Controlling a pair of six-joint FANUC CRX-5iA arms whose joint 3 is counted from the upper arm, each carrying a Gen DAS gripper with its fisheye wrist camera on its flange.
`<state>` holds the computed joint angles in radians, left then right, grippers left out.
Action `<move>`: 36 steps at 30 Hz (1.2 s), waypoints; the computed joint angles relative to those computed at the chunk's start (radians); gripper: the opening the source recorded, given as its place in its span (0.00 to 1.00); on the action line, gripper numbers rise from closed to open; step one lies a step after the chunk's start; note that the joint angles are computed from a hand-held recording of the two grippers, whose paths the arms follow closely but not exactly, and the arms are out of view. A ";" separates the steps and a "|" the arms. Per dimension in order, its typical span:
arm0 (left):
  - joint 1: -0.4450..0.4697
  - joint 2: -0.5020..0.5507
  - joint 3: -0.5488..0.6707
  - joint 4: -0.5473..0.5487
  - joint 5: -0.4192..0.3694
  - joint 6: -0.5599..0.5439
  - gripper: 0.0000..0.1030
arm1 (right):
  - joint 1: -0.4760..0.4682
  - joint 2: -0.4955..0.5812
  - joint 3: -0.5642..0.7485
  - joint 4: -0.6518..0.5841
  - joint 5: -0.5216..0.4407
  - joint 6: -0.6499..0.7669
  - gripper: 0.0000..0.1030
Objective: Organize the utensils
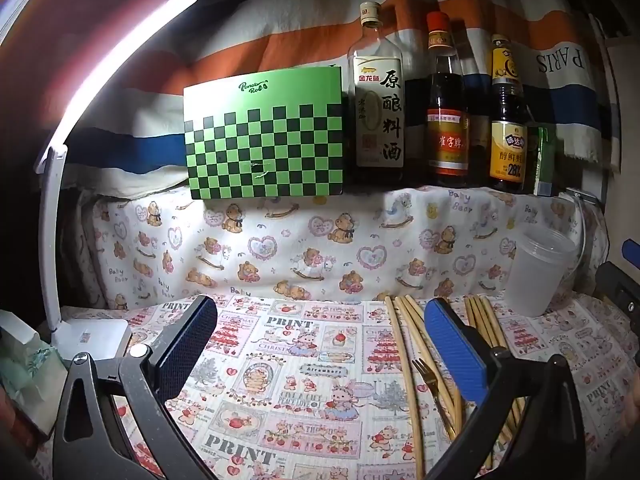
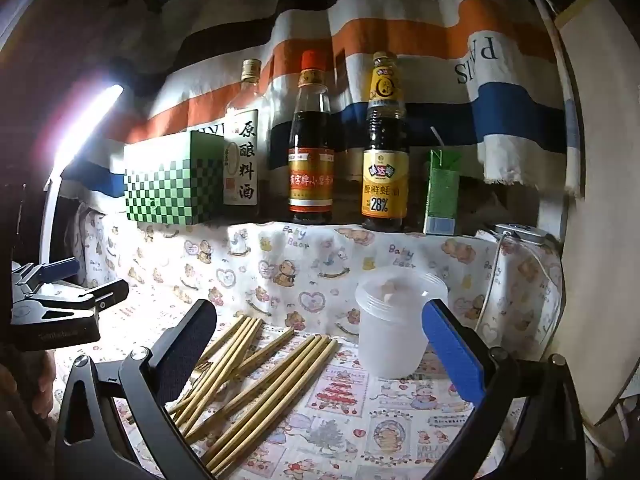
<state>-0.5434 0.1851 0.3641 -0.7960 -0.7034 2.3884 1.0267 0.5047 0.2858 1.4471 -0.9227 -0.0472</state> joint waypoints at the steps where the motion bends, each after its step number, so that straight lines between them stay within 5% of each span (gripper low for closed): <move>1: -0.001 0.001 0.001 -0.004 0.000 0.001 1.00 | -0.001 -0.003 -0.001 -0.006 0.000 0.001 1.00; 36: -0.006 -0.003 -0.005 -0.030 -0.007 0.030 1.00 | -0.009 -0.013 0.002 -0.109 0.009 0.058 1.00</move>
<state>-0.5496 0.1824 0.3595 -0.8264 -0.7104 2.4186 1.0179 0.4913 0.2877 1.3383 -0.9140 0.0111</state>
